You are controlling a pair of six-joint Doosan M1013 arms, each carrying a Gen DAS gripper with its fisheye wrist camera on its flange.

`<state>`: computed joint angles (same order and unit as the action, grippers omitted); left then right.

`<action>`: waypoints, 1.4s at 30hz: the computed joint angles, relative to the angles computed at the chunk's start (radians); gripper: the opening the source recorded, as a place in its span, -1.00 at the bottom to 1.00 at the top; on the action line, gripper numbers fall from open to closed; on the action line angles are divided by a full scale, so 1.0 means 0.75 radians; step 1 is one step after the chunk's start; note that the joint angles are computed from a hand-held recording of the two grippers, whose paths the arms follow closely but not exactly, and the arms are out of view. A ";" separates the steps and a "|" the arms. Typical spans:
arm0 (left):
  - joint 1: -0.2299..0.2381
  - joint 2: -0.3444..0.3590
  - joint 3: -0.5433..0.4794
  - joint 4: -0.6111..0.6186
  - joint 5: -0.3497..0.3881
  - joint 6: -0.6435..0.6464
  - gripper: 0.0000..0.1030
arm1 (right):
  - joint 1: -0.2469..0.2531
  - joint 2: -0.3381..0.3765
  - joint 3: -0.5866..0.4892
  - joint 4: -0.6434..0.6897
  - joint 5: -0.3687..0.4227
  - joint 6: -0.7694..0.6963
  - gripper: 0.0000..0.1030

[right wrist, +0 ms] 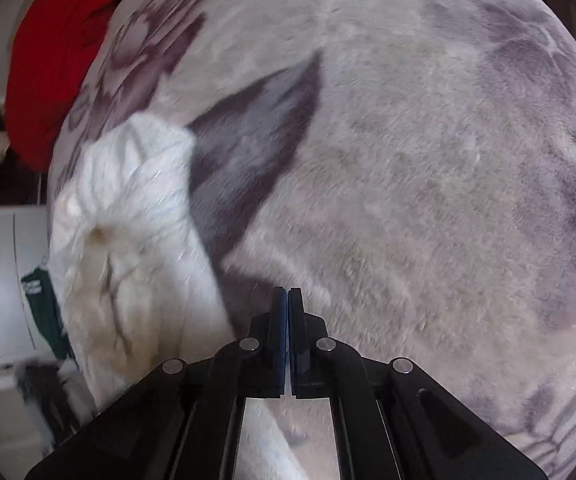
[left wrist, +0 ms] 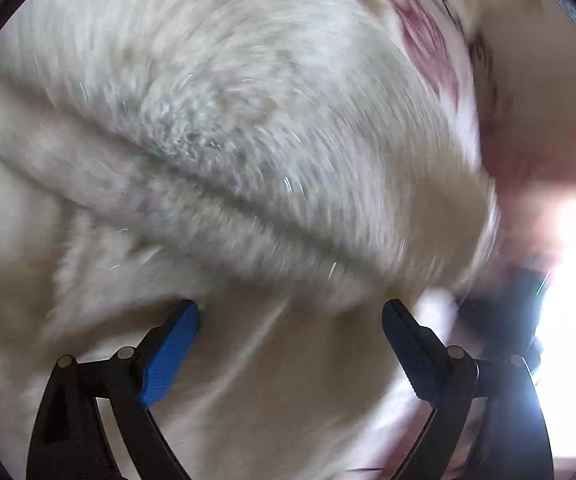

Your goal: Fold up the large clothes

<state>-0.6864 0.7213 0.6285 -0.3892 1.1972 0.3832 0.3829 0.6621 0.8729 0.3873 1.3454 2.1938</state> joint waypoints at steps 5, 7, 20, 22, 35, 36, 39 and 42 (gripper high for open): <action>0.010 -0.097 0.248 0.049 -0.407 -0.393 0.80 | 0.016 -0.024 0.035 -0.002 -0.015 -0.005 -0.26; 0.003 -0.111 0.261 0.139 -0.433 -0.508 -0.22 | 0.017 -0.016 0.032 0.008 -0.025 0.009 -0.26; -0.004 -0.079 0.059 0.433 -0.340 -0.609 -0.82 | 0.056 0.055 -0.106 0.039 -0.040 -0.072 -0.19; 0.001 -0.076 0.053 0.427 -0.319 -0.575 -0.82 | 0.066 0.092 -0.167 0.051 -0.001 -0.094 -0.18; -0.014 -0.043 0.014 0.403 -0.219 -0.438 -0.82 | 0.097 0.145 -0.263 -0.370 0.140 0.119 -1.00; -0.013 -0.040 0.019 0.387 -0.207 -0.408 -0.82 | 0.063 0.113 -0.192 -0.292 0.096 0.175 -1.00; -0.012 -0.041 0.048 0.360 -0.165 -0.351 -0.82 | 0.000 0.037 -0.046 -0.017 -0.086 0.102 -0.99; -0.008 -0.058 0.109 0.308 -0.179 -0.309 -0.81 | 0.005 0.035 -0.074 0.092 -0.050 -0.008 -0.65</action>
<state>-0.6924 0.6778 0.7101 -0.1583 1.0631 0.1516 0.3864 0.6881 0.8175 0.4561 1.3076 2.1881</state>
